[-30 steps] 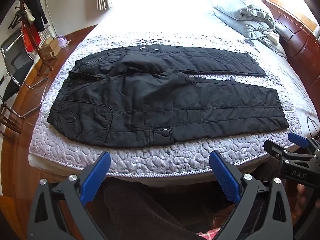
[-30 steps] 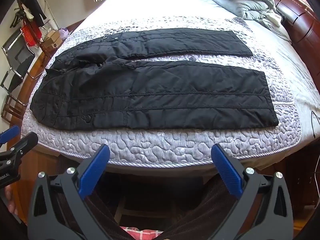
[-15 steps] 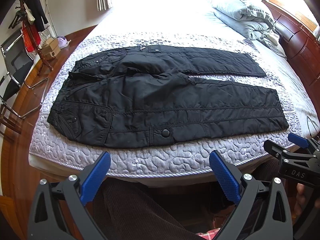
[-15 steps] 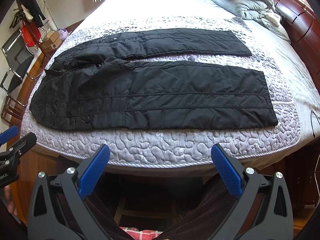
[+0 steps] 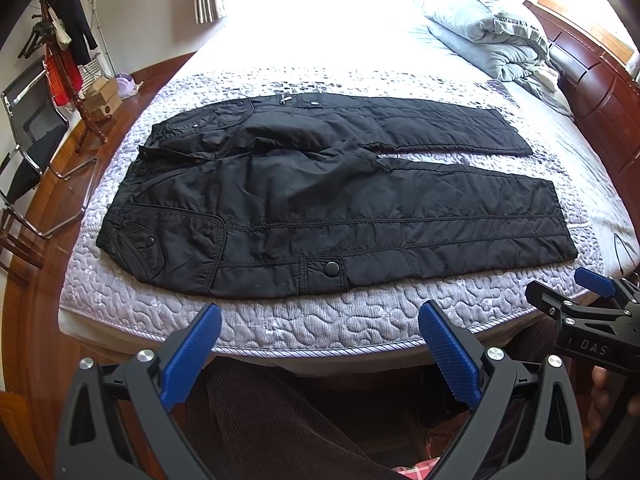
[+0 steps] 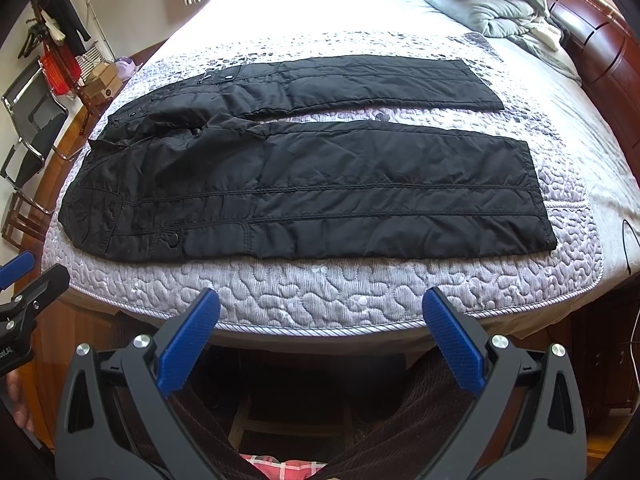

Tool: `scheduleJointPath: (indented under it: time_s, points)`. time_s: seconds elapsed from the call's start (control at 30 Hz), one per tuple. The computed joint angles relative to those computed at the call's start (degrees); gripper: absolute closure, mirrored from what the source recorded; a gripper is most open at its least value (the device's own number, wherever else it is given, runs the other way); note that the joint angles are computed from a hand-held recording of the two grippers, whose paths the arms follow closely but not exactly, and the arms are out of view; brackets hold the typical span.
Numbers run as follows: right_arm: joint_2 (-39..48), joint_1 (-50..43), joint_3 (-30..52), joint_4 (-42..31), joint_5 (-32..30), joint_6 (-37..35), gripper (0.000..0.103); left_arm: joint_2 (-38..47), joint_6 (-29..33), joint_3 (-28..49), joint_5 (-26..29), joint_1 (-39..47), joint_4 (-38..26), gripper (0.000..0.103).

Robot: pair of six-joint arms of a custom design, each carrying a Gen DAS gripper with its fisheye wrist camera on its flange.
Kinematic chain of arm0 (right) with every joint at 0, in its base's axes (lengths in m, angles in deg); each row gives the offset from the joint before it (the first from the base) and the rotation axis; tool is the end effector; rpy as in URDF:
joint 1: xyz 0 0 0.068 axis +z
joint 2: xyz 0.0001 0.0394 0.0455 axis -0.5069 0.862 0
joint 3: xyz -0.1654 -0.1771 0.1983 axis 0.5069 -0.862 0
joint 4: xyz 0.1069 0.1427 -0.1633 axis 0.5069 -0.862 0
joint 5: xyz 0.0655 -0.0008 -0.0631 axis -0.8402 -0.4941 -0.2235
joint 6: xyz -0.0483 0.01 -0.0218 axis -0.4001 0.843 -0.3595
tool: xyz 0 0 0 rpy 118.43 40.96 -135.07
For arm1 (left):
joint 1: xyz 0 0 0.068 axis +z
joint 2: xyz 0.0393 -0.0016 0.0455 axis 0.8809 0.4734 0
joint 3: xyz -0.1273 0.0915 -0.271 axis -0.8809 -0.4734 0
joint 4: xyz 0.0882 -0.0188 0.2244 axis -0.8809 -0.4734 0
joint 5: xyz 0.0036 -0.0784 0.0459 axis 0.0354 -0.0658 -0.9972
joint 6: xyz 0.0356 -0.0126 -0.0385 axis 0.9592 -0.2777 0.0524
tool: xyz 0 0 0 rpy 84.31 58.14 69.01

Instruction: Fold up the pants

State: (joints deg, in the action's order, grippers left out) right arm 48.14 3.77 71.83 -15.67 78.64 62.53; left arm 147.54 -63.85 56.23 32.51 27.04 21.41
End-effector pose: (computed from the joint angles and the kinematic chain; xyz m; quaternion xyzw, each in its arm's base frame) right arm 0.2251 0.1455 0.2336 -0.0048 0.9795 0.0246 0.1997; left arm 0.2193 -0.1423 0.2553 0.0240 0.9711 -0.0169 0.2367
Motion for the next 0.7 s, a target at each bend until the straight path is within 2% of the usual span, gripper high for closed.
scheduleJointPath:
  time_s: [0.7]
  points:
    - [0.93, -0.29, 0.56, 0.13, -0.19, -0.1, 0.002, 0.19, -0.04, 0.4, -0.2, -0.14, -0.16, 0.003]
